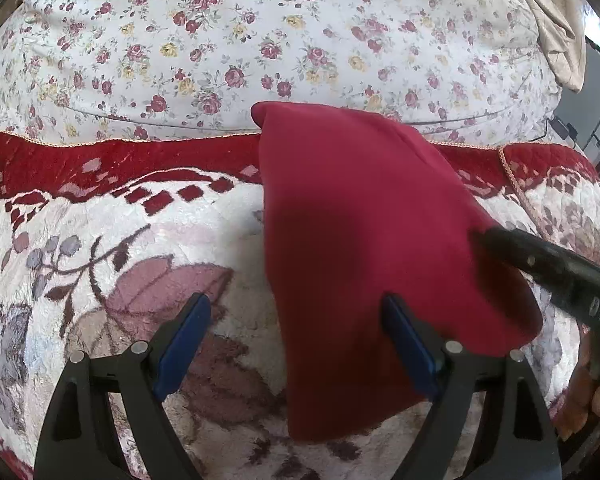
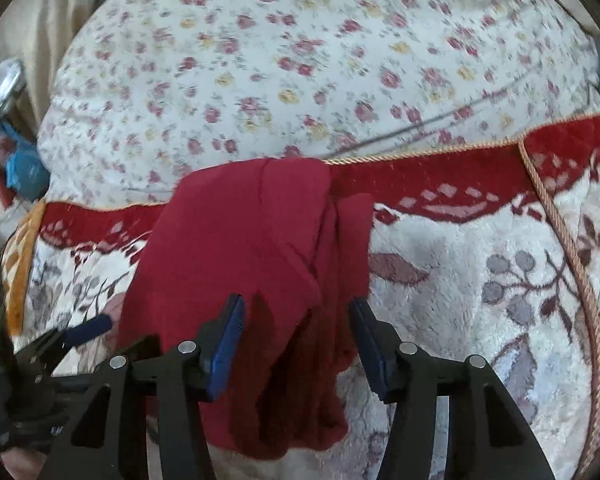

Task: Fold small clothes

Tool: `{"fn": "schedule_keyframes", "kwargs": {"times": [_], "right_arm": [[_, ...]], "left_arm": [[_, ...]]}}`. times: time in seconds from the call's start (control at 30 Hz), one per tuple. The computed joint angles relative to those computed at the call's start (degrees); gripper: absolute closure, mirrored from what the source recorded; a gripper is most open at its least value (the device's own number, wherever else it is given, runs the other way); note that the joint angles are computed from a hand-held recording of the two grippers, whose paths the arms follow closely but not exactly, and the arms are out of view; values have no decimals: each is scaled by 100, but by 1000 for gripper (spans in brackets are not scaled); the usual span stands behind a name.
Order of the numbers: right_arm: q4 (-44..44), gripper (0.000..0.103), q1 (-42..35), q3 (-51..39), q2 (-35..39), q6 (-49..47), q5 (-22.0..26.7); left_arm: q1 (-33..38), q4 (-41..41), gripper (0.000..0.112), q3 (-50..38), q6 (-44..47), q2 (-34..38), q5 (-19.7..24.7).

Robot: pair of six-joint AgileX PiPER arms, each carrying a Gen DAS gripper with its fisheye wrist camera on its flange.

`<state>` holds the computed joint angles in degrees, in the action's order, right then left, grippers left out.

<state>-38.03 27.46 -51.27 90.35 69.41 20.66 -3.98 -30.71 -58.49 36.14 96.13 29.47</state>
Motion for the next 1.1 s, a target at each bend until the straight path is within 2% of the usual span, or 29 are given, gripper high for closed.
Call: {"fn": "schedule_keyframes", "kwargs": {"times": [0.07,0.13,0.27,0.37,0.53,0.57,0.63,0.67,0.87,0.93,1.03,1.1], "right_arm": [[295,44,11,-100,236,-341,117],[318,35,11,-67,404,-296,172],[818,34,-77,67,149,-738,184],[641,34,-44,140,-80,-554,191],[836,34,100,302,-256,-574,61],[815,34,208,285,-225,-627,136],[235,43,573,133,42,-399,713],[73,43,639,145,92,-279,803],[724,42,383,539,-402,-498,348],[1025,37,260,610,-585,-717,188],[813,26,98,702,-760,-363,-53],[1356,23,-120,665,-720,-873,-232]], "left_arm": [[-2,2,25,-1,3,14,-9],[-3,37,25,-7,-6,36,1],[-4,32,25,29,55,12,-34],[21,-9,25,6,66,1,16],[154,-154,25,-33,142,-14,99],[190,-179,25,-61,142,8,138],[201,-181,25,-85,126,34,189],[191,-150,25,-87,98,45,196],[148,-86,25,-19,70,-20,95],[165,-107,25,-36,64,-27,116],[166,-88,25,-43,45,-40,120],[163,-90,25,-46,40,-43,125]]}}
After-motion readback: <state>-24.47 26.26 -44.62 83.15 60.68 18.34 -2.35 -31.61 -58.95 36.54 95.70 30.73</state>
